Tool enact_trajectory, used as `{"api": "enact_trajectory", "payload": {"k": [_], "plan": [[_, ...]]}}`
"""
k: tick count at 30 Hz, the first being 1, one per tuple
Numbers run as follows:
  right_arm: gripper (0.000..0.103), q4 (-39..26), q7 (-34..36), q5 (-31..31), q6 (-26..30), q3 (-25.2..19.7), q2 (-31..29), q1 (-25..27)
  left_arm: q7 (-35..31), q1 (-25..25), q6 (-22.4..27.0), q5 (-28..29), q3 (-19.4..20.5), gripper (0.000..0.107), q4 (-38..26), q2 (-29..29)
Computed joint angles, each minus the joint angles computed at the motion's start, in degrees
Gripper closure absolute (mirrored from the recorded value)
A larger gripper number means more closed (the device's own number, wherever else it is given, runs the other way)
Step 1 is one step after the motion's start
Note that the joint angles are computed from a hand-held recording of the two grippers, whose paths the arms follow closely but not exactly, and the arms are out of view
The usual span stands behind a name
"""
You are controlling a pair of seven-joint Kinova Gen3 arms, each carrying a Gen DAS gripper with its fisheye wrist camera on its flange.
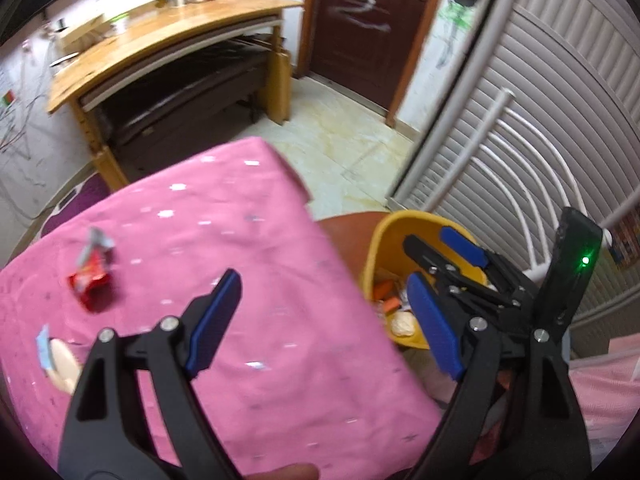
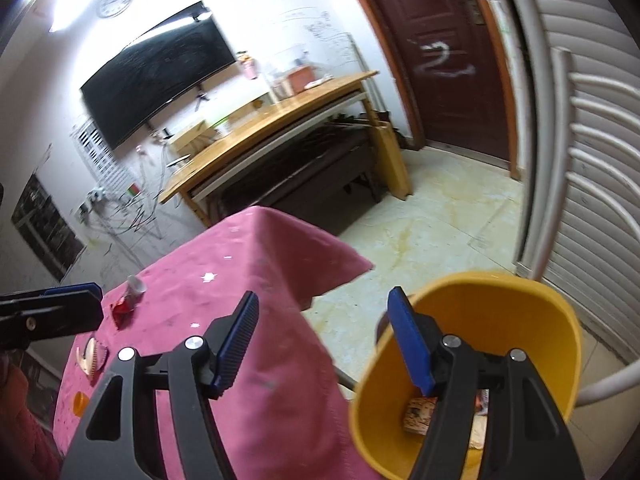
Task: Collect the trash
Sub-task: 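Move both tools back over the table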
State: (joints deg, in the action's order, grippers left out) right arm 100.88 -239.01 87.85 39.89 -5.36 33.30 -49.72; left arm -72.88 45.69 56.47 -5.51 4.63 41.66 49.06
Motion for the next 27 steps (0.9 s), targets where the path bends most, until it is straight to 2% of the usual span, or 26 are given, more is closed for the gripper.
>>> {"api": "enact_trajectory", "payload": {"k": [3, 7, 9, 13, 19, 25, 27], "plan": [[0.041, -4.9, 7.0, -2.4, -1.5, -0.8, 1.6, 0.9, 1.3, -1.2, -1.7, -0.6, -1.2, 0.027, 4.1, -2.5], [0.040, -9.8, 15.8, -4.4, 3.5, -6.8, 3.8, 3.6, 3.4, -3.2, -4.7, -2.8, -2.7, 0.023, 11.1, -6.6], [0.039, -10.7, 16.6, -4.2, 3.1, -9.8, 3.4, 6.0, 4.4, -4.2, -6.0, -3.9, -3.1, 0.022, 13.7, -8.1], [0.038, -14.4, 22.9, -7.6, 4.6, -9.5, 4.7, 4.8, 6.1, -6.9, -9.1, -5.5, -3.6, 0.022, 19.5, -11.9], [0.038, -20.0, 30.4, -12.7, 4.4, -6.8, 5.8, 2.2, 7.7, -11.6, -12.0, -6.9, -3.7, 0.020, 25.7, -15.8], [0.037, -29.8, 41.5, -16.0, 7.2, -10.6, 9.9, 3.2, 8.1, -15.9, -13.6, -6.3, -3.1, 0.020, 30.2, -17.0], [0.037, -33.6, 45.8, -18.5, 7.2, -10.0, 11.5, 2.5, 7.7, -17.6, -14.1, -5.6, -2.8, 0.020, 31.5, -16.9]]}}
